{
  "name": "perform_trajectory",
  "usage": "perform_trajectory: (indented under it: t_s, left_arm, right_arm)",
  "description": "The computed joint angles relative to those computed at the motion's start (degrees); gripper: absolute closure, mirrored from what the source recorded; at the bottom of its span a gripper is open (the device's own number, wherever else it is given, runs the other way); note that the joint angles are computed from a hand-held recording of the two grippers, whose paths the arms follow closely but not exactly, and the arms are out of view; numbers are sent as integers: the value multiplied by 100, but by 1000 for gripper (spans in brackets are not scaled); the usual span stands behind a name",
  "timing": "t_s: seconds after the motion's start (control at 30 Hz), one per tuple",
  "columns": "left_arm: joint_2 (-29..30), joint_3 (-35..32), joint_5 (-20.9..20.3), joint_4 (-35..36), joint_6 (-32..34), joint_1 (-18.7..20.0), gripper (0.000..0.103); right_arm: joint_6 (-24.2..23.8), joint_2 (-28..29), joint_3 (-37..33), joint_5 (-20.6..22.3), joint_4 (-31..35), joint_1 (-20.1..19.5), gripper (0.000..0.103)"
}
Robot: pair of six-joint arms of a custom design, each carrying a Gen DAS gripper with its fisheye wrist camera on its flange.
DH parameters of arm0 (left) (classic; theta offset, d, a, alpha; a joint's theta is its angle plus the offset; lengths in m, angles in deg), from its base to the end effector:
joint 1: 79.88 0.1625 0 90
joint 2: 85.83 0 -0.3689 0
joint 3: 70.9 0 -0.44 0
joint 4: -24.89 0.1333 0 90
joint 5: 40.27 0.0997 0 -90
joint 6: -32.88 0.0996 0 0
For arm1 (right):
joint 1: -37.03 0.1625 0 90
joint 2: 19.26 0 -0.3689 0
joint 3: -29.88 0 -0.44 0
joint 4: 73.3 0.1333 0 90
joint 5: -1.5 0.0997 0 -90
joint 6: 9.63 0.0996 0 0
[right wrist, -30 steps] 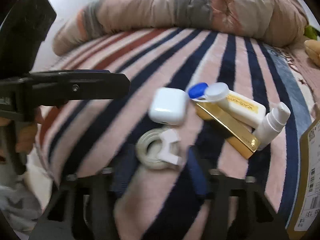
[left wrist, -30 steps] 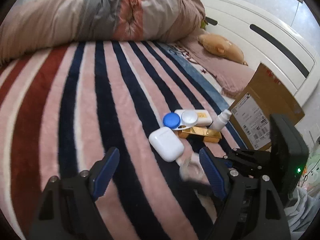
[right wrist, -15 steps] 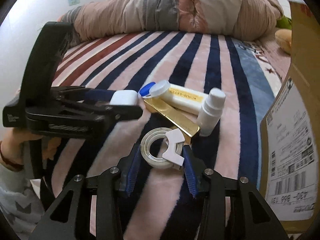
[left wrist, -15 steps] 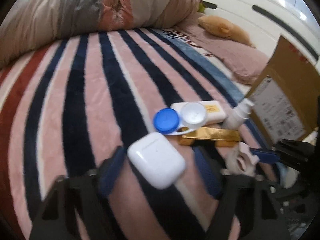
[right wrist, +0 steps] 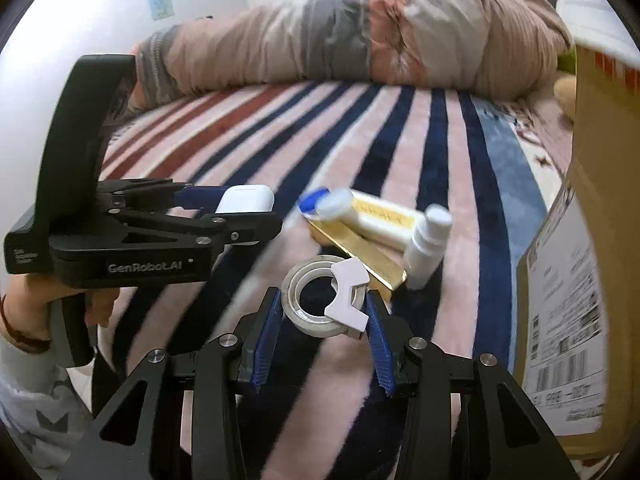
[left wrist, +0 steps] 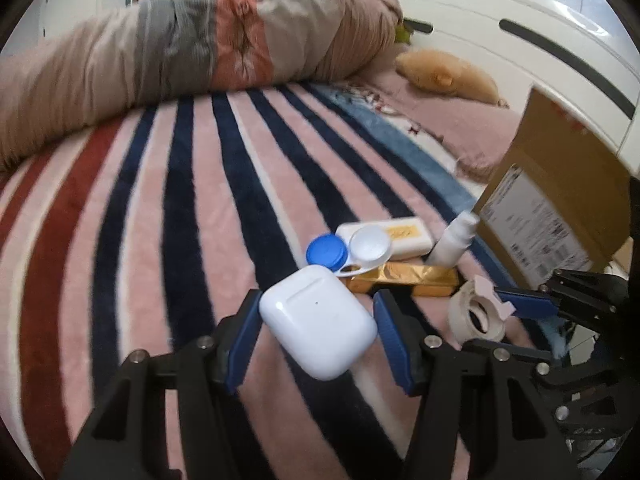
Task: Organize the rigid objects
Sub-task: 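Carry tape roll and earbuds case into the box and open both grippers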
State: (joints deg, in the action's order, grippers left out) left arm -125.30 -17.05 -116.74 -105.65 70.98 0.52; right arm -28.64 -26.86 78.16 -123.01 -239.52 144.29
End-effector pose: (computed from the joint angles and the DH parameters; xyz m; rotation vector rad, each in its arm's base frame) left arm 0.0138 -0.8575 0.2448 1.0440 2.5491 -0.5397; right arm 0.3191 -0.7681 -0.0843 0.5265 -2.3845 0.7672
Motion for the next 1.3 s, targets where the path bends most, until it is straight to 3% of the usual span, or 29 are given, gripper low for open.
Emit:
perform_trajectory:
  t_s: [0.33, 0.57, 0.8, 0.97, 1.17, 1.3]
  left_arm:
    - [-1257, 1158, -634, -572, 213, -344, 50]
    - [-1633, 1587, -956, -669, 365, -749, 50]
    - [-1445, 1663, -1201, -495, 475, -1178, 50]
    - [-1116, 1585, -1252, -293, 545, -1478, 50]
    - [-672, 1345, -1120, -40, 546, -1705, 50]
    - [-459, 1174, -960, 80, 551, -1732, 50]
  right_arm:
    - [-674, -449, 513, 255, -852, 402, 66]
    - [-927, -1190, 1517, 139, -1972, 520, 66]
    - [-847, -2082, 2651, -301, -2927, 385, 66]
    - [-780, -2545, 3169, -786, -3071, 201, 66]
    - [-655, -2802, 3442, -1021, -2933, -45, 65]
    - [-538, -2913, 3565, -1037, -2923, -174, 51]
